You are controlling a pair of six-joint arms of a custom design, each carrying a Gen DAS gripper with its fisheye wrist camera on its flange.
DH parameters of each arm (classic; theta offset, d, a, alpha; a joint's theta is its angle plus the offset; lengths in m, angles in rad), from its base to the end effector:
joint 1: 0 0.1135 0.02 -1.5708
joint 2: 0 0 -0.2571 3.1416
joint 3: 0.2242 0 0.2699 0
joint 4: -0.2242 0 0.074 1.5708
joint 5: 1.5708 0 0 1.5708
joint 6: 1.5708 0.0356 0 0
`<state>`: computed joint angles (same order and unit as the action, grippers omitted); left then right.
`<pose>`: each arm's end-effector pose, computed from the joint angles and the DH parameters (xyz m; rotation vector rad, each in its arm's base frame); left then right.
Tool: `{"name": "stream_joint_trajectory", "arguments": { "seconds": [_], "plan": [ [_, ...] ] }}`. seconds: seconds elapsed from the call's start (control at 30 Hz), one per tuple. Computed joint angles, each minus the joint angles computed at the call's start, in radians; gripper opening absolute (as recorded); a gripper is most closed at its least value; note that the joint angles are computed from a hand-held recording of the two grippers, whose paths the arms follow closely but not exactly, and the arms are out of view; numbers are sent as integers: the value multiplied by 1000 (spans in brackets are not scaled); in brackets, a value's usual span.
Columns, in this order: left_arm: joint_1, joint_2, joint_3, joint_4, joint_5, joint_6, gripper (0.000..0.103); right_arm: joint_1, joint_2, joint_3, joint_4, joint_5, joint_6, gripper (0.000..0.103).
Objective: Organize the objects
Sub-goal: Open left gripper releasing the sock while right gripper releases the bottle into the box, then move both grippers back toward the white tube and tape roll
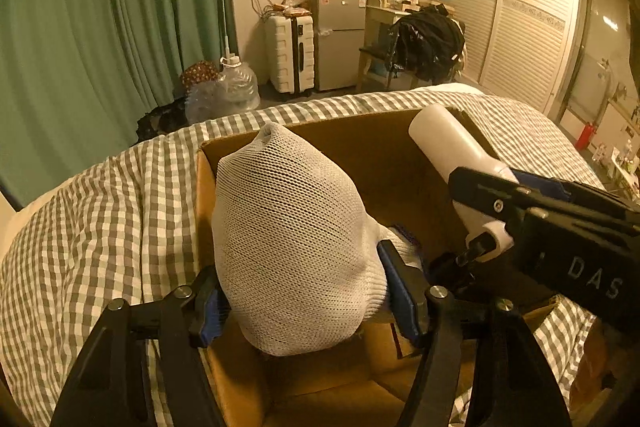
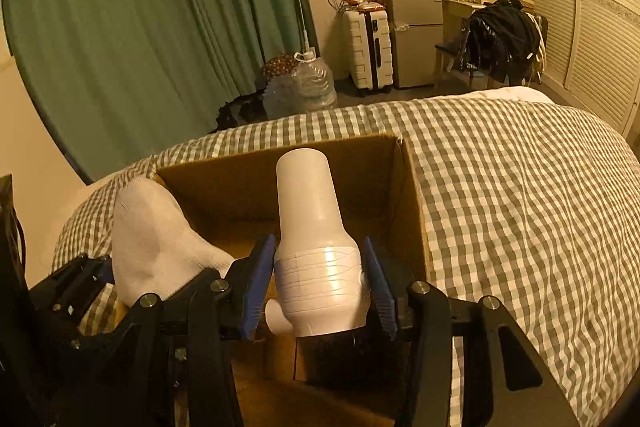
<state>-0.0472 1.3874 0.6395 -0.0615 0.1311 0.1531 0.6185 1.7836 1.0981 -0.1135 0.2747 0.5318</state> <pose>0.2817 -0.0180 0.1522 0.2993 2.3548 -0.1053 0.3246 0.2191 0.1671 0.0299 2.3449 0.2459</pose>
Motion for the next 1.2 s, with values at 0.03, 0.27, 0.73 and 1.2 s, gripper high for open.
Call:
{"name": "stream_joint_trajectory", "arguments": {
  "seconds": [0.03,0.27,0.73,1.2],
  "plan": [
    [-1,-12,-2,-9,-6,-5,77,2,-10,-5,-1,5,4,46],
    [8,-149,-2,-139,-32,-27,88,29,-180,-90,-15,45,29,62],
    [67,-776,49,-691,4,13,95,342,-599,4,-608,440,156,62],
    [378,-1069,39,-1017,224,218,97,703,-592,88,-1035,611,519,63]
  ]
}}
